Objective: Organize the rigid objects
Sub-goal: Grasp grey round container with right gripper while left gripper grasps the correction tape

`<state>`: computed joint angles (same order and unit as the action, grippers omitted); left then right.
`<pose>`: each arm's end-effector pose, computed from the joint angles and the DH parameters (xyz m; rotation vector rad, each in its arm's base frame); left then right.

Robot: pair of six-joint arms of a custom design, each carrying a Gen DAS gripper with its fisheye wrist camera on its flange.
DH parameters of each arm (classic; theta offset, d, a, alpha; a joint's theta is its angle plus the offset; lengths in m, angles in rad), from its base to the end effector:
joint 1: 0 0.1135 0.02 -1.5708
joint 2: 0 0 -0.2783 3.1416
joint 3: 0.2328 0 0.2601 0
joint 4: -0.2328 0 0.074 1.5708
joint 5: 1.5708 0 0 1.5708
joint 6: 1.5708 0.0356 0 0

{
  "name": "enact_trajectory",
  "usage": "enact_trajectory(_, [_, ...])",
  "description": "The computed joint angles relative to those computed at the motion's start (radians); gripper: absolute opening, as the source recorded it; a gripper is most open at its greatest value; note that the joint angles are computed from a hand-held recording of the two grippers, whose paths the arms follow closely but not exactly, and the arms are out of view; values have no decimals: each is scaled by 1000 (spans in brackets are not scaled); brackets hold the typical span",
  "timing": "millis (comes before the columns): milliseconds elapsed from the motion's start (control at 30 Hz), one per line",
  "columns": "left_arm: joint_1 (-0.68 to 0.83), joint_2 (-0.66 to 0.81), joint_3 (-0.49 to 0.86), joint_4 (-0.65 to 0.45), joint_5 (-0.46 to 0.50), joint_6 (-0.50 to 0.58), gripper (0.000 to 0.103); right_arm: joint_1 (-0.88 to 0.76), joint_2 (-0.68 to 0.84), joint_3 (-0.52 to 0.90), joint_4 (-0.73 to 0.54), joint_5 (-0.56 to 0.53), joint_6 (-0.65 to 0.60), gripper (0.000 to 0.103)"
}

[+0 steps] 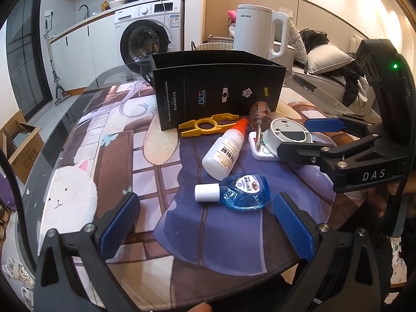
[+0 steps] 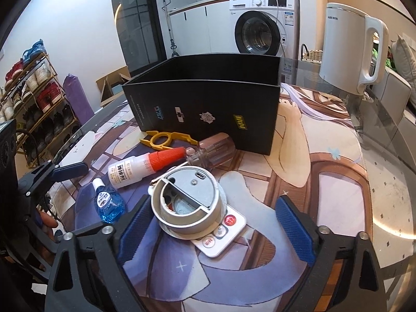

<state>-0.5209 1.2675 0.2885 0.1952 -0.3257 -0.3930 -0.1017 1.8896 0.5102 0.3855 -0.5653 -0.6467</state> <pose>0.1828 -0.0917 0.1265 -0.0096 2.3048 -0.0822 0.2716 -0.0085 0.0535 -0.8389 2.2393 0.3856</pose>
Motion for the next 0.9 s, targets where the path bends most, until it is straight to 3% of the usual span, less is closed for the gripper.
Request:
enact_trajectory(367, [-17, 20, -1, 17, -29, 2, 103, 5, -21, -25, -5, -40, -52, 57])
enact_trajectory(900, [-11, 8, -9, 23, -18, -8, 103, -23, -65, -59, 38, -80, -56, 56])
